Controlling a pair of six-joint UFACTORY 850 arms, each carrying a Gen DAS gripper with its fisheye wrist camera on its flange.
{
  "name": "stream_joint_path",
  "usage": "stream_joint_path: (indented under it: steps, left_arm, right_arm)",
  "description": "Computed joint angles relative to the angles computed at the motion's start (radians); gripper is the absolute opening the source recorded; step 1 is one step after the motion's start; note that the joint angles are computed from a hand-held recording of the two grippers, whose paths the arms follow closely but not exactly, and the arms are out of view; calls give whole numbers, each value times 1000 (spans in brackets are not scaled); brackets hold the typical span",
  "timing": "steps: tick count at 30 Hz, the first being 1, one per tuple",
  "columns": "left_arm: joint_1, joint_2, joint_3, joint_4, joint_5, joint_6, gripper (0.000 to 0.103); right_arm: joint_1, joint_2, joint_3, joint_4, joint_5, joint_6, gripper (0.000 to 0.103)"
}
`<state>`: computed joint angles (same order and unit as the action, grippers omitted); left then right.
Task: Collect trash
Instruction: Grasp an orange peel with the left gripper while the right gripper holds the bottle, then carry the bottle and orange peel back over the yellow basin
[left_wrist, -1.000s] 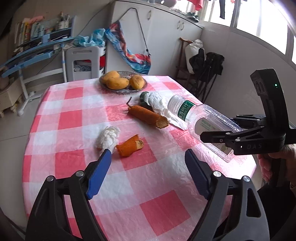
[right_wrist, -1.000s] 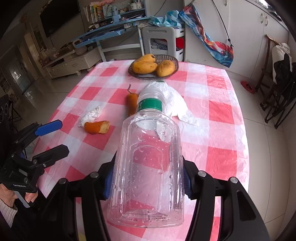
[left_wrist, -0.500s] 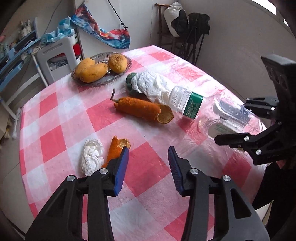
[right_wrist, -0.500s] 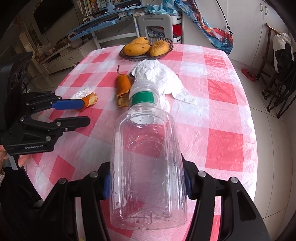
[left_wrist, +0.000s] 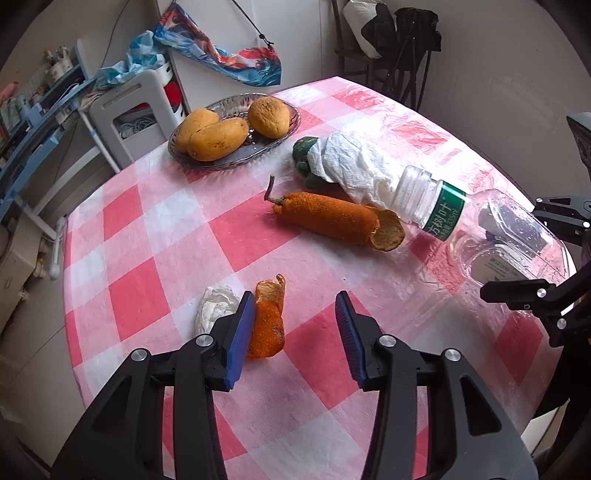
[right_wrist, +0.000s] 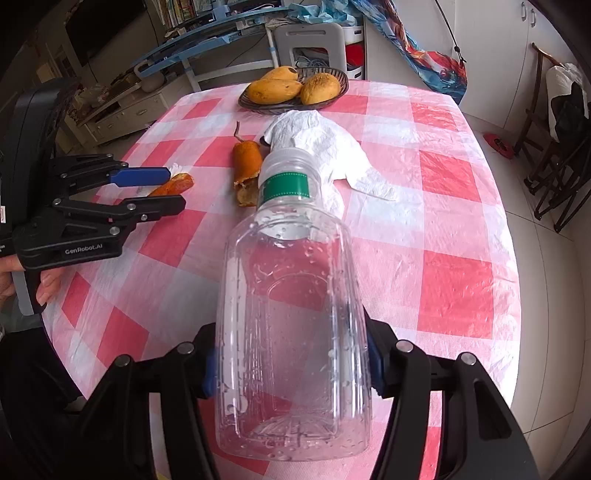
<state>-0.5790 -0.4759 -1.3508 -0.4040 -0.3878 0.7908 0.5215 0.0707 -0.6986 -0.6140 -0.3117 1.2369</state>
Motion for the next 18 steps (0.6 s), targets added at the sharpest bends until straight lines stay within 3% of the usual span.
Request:
stream_joint_path:
  steps: [3,7,14,18]
  left_arm:
    - [-1,-19,-10,60,1,-56,41]
    - [-1,2,17,-1,46,-8,18]
    - [25,88,104,-312,49,229,16]
    - [28,104,130,-242,43,173,16]
  right_arm:
    - [0,1,1,-2,0,2,57]
    - [-1,3,4,-9,5,8,57]
    - [-1,8,9,-19,21,24,57]
    - [1,11,12,2,34,22,56]
